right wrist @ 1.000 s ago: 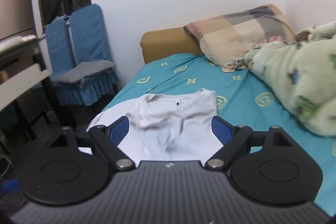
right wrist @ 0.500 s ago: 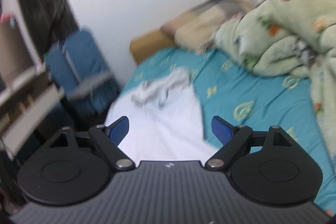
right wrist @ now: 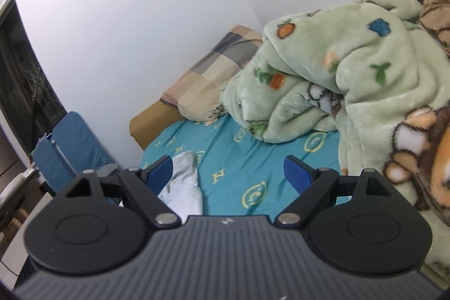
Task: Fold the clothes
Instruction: 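Grasp the shirt's side edge with the left gripper and fold it toward the middle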
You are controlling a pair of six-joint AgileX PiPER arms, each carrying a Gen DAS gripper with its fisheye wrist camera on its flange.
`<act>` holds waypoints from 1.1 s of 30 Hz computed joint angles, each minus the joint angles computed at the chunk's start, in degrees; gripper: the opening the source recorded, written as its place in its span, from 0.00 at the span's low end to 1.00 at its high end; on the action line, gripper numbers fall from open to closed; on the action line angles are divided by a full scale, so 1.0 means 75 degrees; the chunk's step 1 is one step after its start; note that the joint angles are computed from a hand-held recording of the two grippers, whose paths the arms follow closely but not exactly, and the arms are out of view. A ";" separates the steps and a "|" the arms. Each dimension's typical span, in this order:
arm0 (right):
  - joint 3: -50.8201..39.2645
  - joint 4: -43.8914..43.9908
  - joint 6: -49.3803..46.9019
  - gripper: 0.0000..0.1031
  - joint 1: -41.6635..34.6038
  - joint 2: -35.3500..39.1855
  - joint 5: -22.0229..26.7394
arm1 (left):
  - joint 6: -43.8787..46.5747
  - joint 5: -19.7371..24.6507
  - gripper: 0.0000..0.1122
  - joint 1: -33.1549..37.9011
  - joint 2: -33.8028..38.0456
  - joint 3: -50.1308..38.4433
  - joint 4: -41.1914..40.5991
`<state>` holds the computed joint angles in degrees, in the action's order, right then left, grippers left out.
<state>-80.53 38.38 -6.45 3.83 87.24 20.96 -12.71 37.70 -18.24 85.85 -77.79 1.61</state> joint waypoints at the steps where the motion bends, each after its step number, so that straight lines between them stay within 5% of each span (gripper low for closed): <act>1: 0.0034 0.0112 -0.0118 0.85 -0.0047 0.0032 -0.0048 | -0.0104 -0.0038 0.64 -0.0252 0.0232 -0.0115 0.0074; 5: 0.0358 0.0330 -0.0306 0.85 -0.0226 0.0032 -0.0372 | 0.0711 -0.0785 0.65 -0.0894 0.1075 -0.0187 -0.0571; 11: 0.0340 0.0415 0.0030 0.85 -0.0462 0.0362 -0.0455 | -0.0125 -0.0528 0.58 -0.1467 0.2404 -0.0758 0.1023; 13: 0.0336 0.0472 0.0110 0.85 -0.0531 0.0426 -0.0441 | -0.0785 -0.0848 0.44 -0.1619 0.2336 -0.0483 0.1915; 15: 0.0374 0.0414 0.0341 0.85 -0.0584 0.0444 -0.0515 | -0.1248 -0.0918 0.14 -0.1668 0.2278 -0.0345 0.2411; 19: 0.0380 -0.0200 0.1134 0.85 -0.0572 0.0447 -0.0576 | -0.1090 -0.1065 0.06 -0.1212 0.1963 -0.0228 0.1349; 25: 0.0459 -0.0431 0.1161 0.85 -0.0458 0.0243 -0.0666 | 0.0077 -0.0982 0.06 -0.0224 -0.0073 0.0420 -0.0859; 33: -0.0006 -0.0858 0.0895 0.85 0.0091 0.0206 0.0133 | 0.1249 0.1197 0.06 0.2643 -0.2477 0.1494 -0.3656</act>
